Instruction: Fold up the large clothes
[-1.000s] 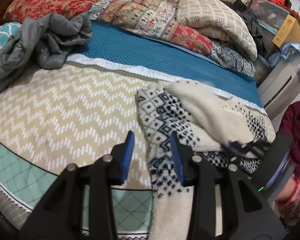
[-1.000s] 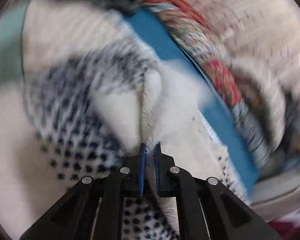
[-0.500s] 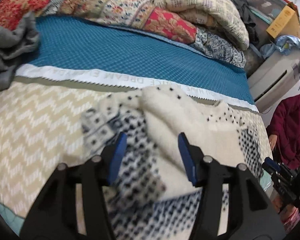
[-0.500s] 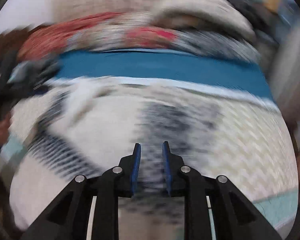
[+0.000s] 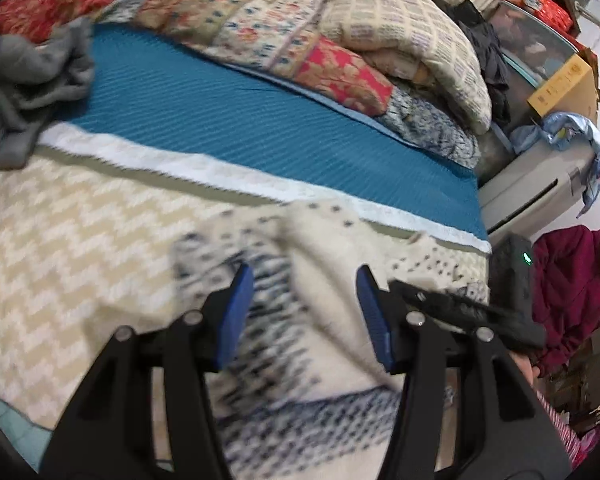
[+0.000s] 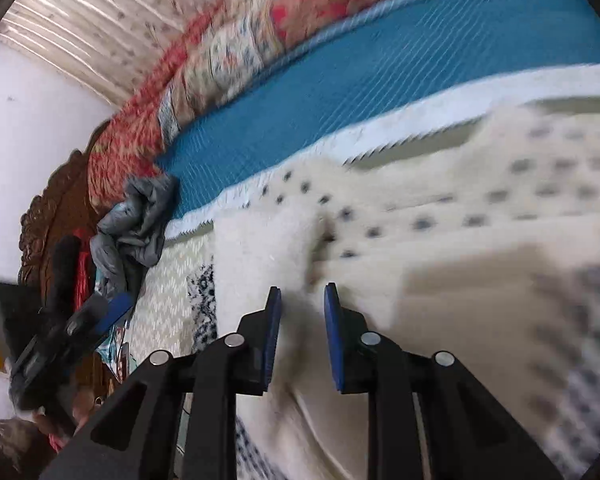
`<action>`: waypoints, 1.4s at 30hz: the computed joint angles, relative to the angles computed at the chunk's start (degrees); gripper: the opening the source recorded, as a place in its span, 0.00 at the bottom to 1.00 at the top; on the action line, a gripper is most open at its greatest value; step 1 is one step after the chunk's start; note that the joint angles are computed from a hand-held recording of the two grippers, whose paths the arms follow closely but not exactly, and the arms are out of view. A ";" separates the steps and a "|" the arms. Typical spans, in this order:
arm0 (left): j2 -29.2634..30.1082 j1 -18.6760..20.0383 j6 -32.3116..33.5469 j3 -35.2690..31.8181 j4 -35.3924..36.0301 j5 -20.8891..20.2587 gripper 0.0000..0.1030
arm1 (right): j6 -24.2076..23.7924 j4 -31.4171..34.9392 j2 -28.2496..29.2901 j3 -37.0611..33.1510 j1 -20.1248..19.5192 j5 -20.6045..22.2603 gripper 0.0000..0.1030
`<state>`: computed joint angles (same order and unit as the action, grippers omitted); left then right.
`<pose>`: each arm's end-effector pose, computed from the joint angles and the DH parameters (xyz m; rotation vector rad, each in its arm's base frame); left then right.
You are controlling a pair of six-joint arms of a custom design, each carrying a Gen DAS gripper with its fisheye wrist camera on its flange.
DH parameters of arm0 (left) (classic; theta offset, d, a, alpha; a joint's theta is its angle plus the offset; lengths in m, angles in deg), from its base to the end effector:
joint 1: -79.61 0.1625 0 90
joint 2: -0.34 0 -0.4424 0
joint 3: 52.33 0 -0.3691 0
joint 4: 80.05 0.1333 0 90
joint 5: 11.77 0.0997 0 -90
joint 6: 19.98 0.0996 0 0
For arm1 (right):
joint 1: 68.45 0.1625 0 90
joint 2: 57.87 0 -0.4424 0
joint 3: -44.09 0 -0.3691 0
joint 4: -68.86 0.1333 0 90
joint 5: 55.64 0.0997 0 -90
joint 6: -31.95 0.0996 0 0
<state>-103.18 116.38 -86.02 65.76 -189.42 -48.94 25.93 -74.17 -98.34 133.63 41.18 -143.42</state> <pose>-0.1596 -0.3848 0.4482 -0.3322 2.4902 -1.1297 0.3592 -0.5988 0.0784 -0.6887 3.0157 -0.0991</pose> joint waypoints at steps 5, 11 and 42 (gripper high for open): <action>-8.98 -3.76 -8.81 1.34 11.92 3.17 0.50 | -7.67 3.02 -0.15 1.84 5.66 8.64 0.23; -11.99 -1.71 -10.04 3.58 11.10 1.84 0.50 | -18.95 -0.64 -3.92 9.26 12.19 -2.67 0.23; 5.47 5.22 -1.08 1.68 8.71 2.40 0.24 | -4.42 -19.82 -21.05 16.01 -11.00 -10.97 0.33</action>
